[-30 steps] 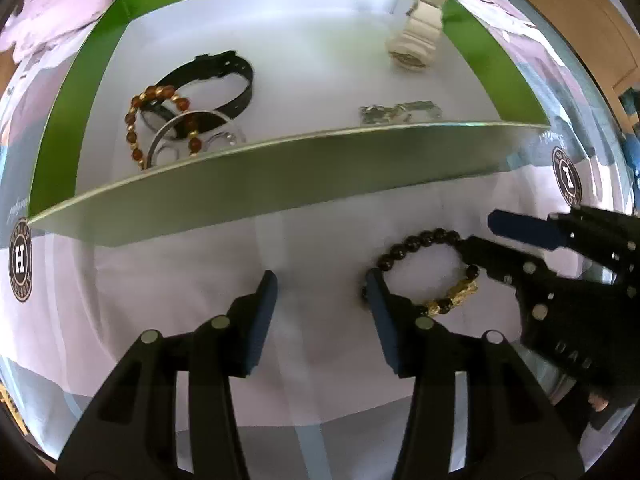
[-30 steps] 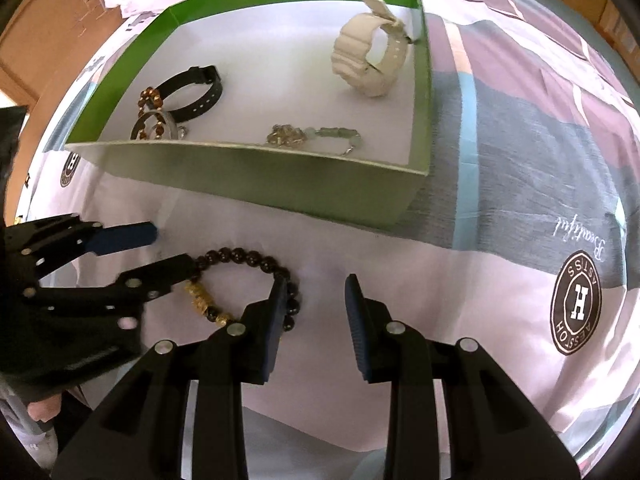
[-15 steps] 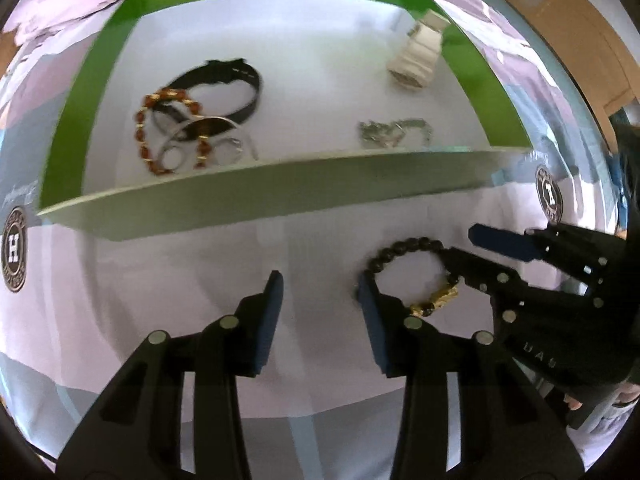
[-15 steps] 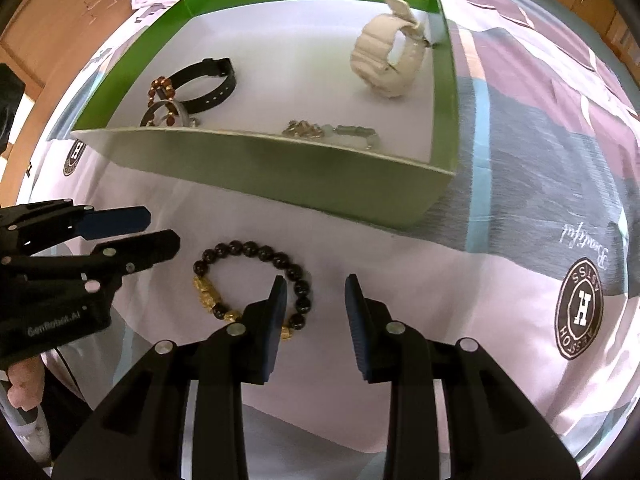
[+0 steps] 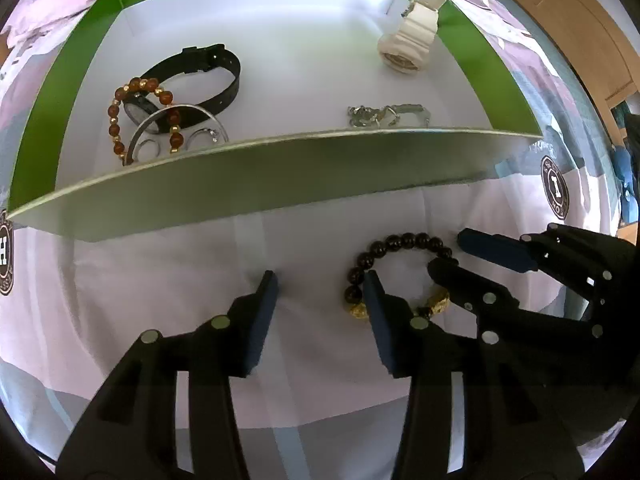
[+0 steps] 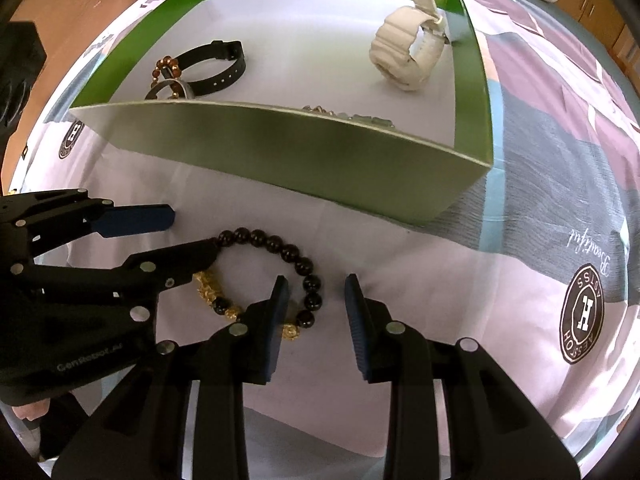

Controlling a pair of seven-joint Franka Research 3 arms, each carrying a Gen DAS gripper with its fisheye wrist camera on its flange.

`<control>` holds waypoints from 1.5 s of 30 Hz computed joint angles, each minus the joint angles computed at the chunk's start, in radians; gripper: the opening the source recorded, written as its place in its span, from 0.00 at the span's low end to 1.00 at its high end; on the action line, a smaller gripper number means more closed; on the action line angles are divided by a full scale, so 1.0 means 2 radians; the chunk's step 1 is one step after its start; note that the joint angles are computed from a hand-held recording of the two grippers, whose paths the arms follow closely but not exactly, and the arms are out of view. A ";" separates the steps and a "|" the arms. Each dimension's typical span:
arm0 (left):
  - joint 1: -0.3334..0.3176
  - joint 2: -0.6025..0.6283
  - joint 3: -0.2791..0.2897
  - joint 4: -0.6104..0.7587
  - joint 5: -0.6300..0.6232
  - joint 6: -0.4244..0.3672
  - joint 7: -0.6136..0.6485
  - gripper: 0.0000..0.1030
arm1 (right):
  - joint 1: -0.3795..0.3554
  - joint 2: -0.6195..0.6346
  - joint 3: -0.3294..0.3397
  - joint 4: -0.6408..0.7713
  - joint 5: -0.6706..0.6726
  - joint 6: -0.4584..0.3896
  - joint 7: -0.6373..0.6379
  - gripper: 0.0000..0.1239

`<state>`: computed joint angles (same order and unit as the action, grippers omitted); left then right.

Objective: Organize jewelry

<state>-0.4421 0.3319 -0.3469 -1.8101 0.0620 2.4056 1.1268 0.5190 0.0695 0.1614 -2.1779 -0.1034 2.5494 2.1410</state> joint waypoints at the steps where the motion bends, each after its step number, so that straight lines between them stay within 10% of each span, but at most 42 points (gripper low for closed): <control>1: -0.002 0.001 0.001 0.001 0.002 0.000 -0.003 0.46 | 0.000 0.000 -0.001 0.001 -0.002 -0.001 0.002 0.25; 8: -0.028 0.012 0.013 0.020 0.068 -0.021 -0.038 0.38 | 0.000 -0.006 0.000 0.001 -0.017 -0.013 0.016 0.25; 12: -0.012 0.008 0.001 0.015 0.035 -0.014 -0.020 0.11 | 0.003 -0.003 0.004 0.003 -0.018 -0.004 -0.002 0.15; 45: -0.008 -0.067 0.008 -0.016 0.046 0.028 -0.038 0.08 | -0.013 -0.069 0.022 -0.025 -0.028 0.060 0.008 0.07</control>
<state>-0.4587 0.1971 -0.3311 -1.8424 0.1538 2.4618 1.0512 0.4928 -0.0679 0.2058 -2.2285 -0.1594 2.6689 2.1576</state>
